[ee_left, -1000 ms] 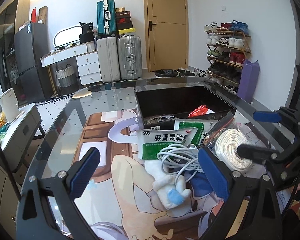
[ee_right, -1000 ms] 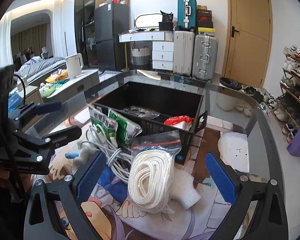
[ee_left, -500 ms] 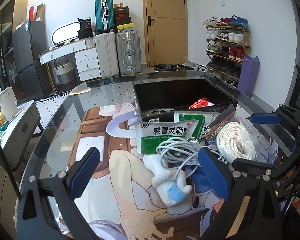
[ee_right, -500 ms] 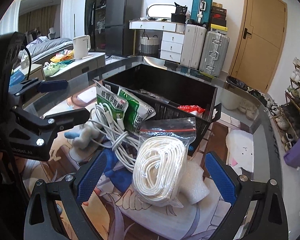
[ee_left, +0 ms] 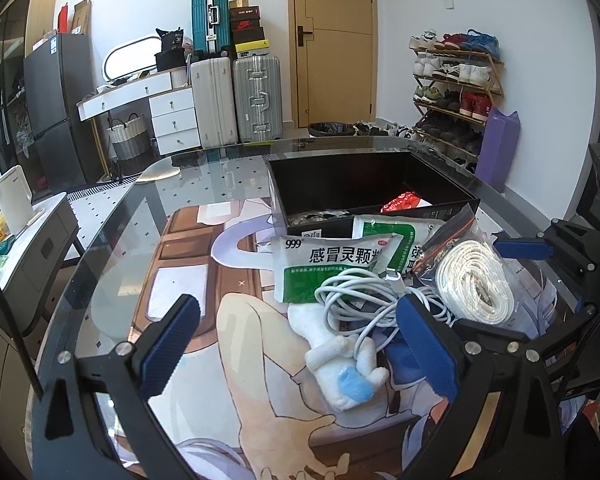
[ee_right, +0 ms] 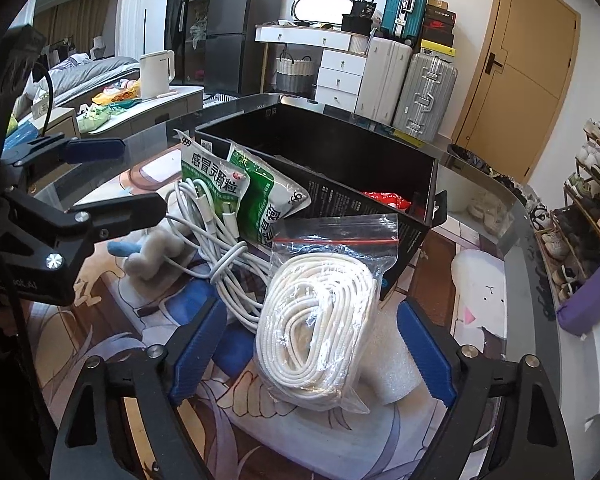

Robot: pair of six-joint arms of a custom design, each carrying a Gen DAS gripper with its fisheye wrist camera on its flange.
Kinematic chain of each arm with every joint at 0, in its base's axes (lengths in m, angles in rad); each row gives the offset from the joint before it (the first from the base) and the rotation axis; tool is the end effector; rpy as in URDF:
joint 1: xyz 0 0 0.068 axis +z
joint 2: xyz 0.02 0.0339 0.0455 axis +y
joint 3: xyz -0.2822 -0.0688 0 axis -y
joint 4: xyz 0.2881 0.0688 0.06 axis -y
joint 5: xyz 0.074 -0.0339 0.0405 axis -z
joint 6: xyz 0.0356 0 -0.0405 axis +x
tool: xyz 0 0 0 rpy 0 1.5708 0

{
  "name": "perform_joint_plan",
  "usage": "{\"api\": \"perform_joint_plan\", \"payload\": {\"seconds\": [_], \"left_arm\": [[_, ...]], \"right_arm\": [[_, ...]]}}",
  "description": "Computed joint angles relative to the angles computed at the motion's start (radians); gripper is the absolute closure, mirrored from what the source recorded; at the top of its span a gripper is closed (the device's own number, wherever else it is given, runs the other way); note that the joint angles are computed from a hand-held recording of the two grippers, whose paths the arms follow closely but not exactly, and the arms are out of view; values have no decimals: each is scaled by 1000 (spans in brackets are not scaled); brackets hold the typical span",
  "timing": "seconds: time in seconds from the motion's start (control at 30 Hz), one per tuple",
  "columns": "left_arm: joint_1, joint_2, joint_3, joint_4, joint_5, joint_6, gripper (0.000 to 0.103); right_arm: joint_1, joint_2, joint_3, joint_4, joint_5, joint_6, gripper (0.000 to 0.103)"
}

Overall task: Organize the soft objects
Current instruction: 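Move the right tool down to the clear bag of white rope, then close the right tool on the white rope bag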

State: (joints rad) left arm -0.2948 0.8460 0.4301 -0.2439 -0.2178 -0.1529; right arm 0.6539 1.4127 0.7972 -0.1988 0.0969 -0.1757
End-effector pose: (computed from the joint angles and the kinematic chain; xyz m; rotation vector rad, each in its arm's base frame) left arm 0.1999 -0.0527 0.1966 0.0386 2.2121 -0.0047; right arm 0.2565 0.1923 0.1952 -0.9182 2.1991 0.1120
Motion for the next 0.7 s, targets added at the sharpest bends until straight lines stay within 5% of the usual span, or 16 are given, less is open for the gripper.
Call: {"api": "perform_joint_plan", "payload": {"seconds": [0.5,0.7], "left_arm": [[27,-11,-3,3,25,2,4],[29,-13,-5,4,27,4,4]], "right_arm": [[39,48,9,6,64,0,27],[38,42,5,4,50,-7,41]]}}
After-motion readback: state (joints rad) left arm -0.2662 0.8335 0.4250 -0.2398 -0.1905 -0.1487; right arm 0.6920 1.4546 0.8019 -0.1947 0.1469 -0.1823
